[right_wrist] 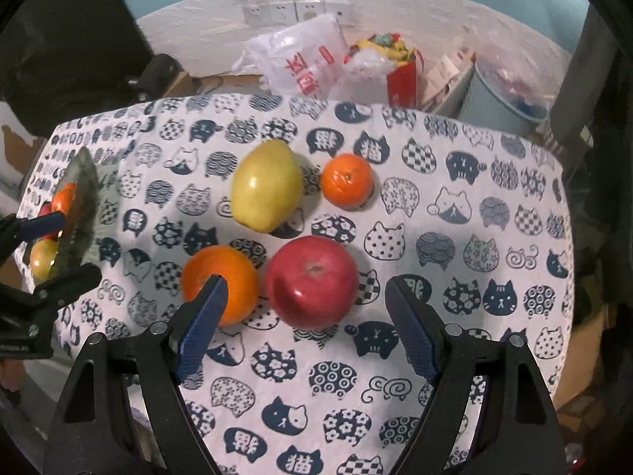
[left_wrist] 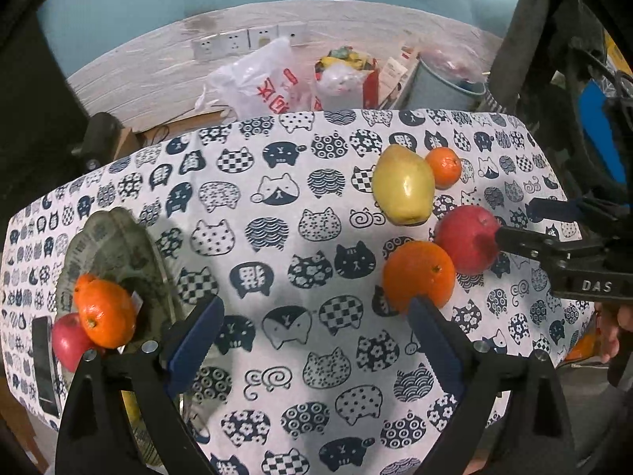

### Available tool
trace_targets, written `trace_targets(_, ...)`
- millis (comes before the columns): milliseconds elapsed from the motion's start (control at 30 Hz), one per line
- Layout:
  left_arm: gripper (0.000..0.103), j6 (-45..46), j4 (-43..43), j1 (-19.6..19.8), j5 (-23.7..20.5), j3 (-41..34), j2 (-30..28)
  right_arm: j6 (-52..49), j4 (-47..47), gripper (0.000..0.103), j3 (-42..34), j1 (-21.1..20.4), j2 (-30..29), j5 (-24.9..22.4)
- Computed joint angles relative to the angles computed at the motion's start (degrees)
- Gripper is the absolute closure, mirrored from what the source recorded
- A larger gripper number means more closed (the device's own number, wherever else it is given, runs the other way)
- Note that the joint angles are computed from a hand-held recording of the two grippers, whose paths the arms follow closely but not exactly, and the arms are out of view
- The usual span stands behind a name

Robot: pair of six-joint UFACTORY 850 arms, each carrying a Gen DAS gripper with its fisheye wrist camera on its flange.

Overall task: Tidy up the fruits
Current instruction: 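Grasp an orange with the left tool while the right tool grasps the red apple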

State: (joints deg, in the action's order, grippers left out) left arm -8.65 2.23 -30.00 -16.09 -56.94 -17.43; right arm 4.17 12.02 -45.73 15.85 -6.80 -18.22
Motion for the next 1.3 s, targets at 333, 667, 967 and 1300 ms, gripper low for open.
trace_targets(333,0.007,3.7,-3.9,0.0,-1.1,-3.2,-4.0,-14.3,15.8,0.021,-0.5,-2.9,-4.8,0.0)
trace_targets(667,0.007,6.4,-6.6,-0.2,-1.9,-4.6,-5.9,-18.5,20.0,0.021,-1.6,-2.8,-8.2,-0.1)
trace_targets(967,0.007,9.1,-9.7,-0.3,-2.7,-5.5,-7.0,-24.0,23.7,0.029,-1.7,-2.5,-9.0,1.0)
trace_targets(1300,0.007,19.6,-21.1,-1.4,-3.5,-6.7,-7.8,-15.5,16.3,0.029,0.7,-4.4,-5.3,3.1)
